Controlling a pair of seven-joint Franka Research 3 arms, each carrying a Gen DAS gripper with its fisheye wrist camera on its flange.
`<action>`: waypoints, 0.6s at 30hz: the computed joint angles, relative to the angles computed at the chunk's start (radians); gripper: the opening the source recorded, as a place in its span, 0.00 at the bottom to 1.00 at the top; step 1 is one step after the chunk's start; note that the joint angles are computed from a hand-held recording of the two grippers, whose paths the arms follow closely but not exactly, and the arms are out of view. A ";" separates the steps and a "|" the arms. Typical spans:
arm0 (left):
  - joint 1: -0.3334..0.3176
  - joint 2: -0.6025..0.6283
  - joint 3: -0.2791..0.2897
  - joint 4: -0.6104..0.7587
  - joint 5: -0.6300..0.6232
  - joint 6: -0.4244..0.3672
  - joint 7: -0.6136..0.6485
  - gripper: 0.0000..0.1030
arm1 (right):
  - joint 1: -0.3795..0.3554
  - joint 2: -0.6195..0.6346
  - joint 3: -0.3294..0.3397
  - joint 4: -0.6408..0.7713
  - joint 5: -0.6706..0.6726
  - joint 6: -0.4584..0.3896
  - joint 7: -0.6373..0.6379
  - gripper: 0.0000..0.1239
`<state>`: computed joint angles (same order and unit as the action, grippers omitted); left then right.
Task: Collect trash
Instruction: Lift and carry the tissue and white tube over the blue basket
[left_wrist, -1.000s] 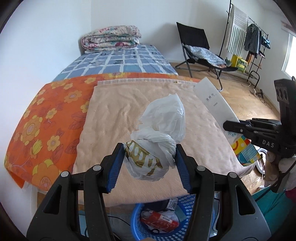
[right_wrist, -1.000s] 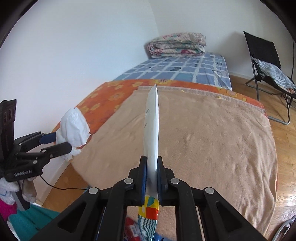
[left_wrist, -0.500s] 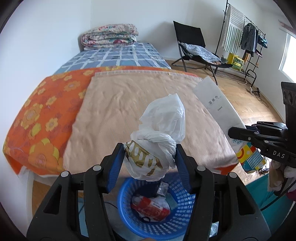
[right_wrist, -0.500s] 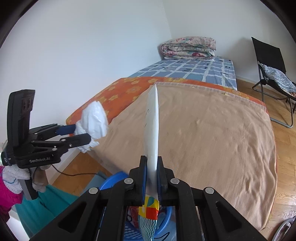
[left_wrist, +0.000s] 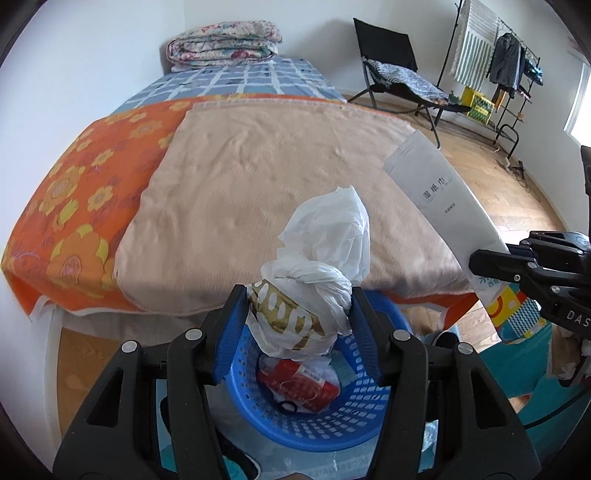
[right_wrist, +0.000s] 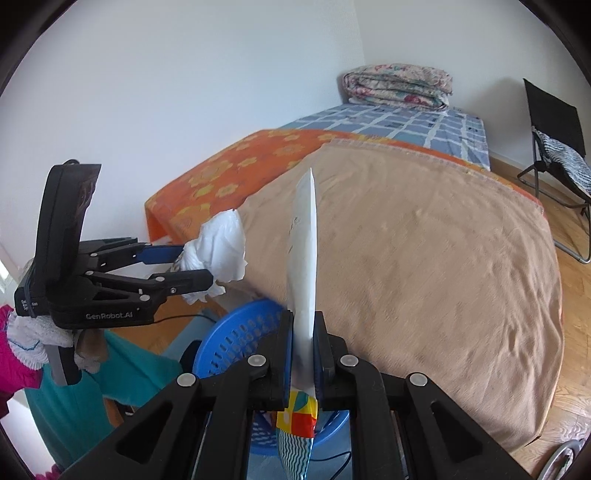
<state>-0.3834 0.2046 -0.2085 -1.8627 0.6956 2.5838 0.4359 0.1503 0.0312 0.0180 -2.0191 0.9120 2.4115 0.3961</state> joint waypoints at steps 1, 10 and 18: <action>-0.002 -0.001 0.000 -0.007 0.000 -0.006 -0.003 0.54 | 0.001 0.002 0.001 -0.007 -0.009 -0.002 0.001 0.06; -0.001 -0.005 -0.007 -0.056 -0.022 -0.025 -0.015 0.54 | 0.009 0.010 0.008 -0.044 -0.071 -0.013 0.015 0.06; 0.013 0.027 -0.021 -0.068 -0.114 -0.024 0.036 0.54 | 0.014 0.034 0.013 -0.039 -0.108 -0.027 0.058 0.06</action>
